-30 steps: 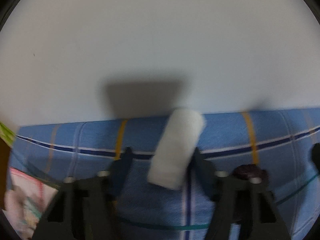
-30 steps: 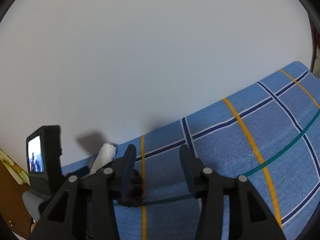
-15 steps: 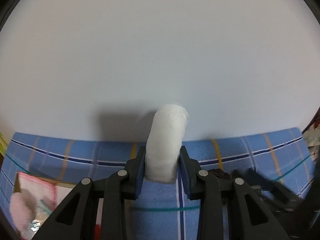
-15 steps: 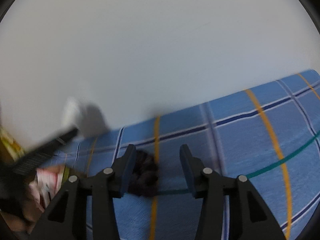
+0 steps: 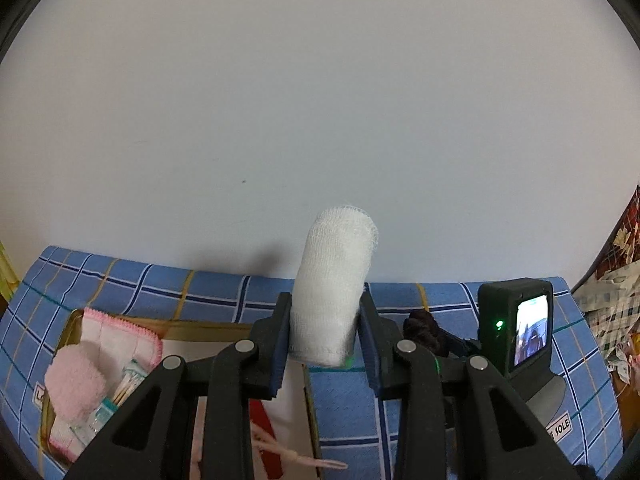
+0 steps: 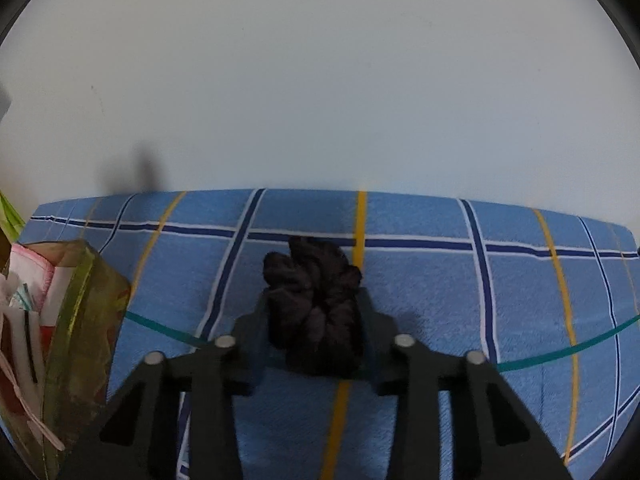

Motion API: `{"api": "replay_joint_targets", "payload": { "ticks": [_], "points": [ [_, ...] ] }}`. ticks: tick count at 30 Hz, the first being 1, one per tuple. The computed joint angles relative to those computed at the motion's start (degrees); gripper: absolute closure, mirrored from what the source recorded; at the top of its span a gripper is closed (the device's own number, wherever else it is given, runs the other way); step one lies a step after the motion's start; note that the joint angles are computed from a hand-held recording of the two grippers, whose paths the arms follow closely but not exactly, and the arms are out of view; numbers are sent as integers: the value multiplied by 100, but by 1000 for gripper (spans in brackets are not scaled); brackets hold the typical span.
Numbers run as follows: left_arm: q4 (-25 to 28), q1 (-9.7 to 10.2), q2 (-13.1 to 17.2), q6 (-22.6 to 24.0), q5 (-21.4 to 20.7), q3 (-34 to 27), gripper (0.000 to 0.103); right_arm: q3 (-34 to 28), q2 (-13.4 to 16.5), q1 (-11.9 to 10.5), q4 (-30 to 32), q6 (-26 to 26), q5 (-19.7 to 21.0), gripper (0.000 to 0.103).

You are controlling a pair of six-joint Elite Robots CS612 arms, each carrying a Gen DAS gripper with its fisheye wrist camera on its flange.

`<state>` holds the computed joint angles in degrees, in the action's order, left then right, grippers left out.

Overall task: Organize soft objects
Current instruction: 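Carry the bandage roll and scrunchie over the tray with both grippers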

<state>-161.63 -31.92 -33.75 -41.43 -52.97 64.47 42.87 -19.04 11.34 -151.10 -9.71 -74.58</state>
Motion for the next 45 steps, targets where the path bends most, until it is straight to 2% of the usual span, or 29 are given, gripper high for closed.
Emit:
{"api": "replay_joint_targets", "payload": {
  "ticks": [5, 7, 11, 14, 18, 21, 25, 31, 36, 45],
  "points": [
    [-82, -146, -245, -18, 159, 311, 69, 217, -121, -55, -145, -8, 24, 74],
    [-311, -160, -290, 69, 85, 462, 68, 414, -210, -73, -454, 110, 39, 74],
    [-1073, -156, -366, 255, -2, 889, 68, 912, -446, -91, -1532, 376, 34, 74],
    [-1512, -189, -469, 465, 147, 1226, 68, 1451, -700, -106, -2407, 611, -9, 73],
    [-1960, -159, -582, 465, 86, 1584, 68, 2018, -962, -68, -3103, 706, -196, 73],
    [-2285, -118, -639, 480, -21, 1810, 68, 2507, -1162, 1, -3771, 654, -518, 73],
    [-2608, -79, -691, 548, -104, 2027, 68, 2934, -1351, 110, -4311, 811, -793, 73],
    [-2936, -16, -760, 431, -193, 2293, 68, 3278, -1530, 262, -4743, 1116, -937, 73],
    [-3181, 47, -826, 340, -190, 2522, 68, 3317, -1500, 513, -4935, 1131, -1040, 73],
    [-3327, 83, -964, 253, -1, 2862, 68, 3193, -1429, 772, -4968, 1339, -927, 72]
  ]
}}
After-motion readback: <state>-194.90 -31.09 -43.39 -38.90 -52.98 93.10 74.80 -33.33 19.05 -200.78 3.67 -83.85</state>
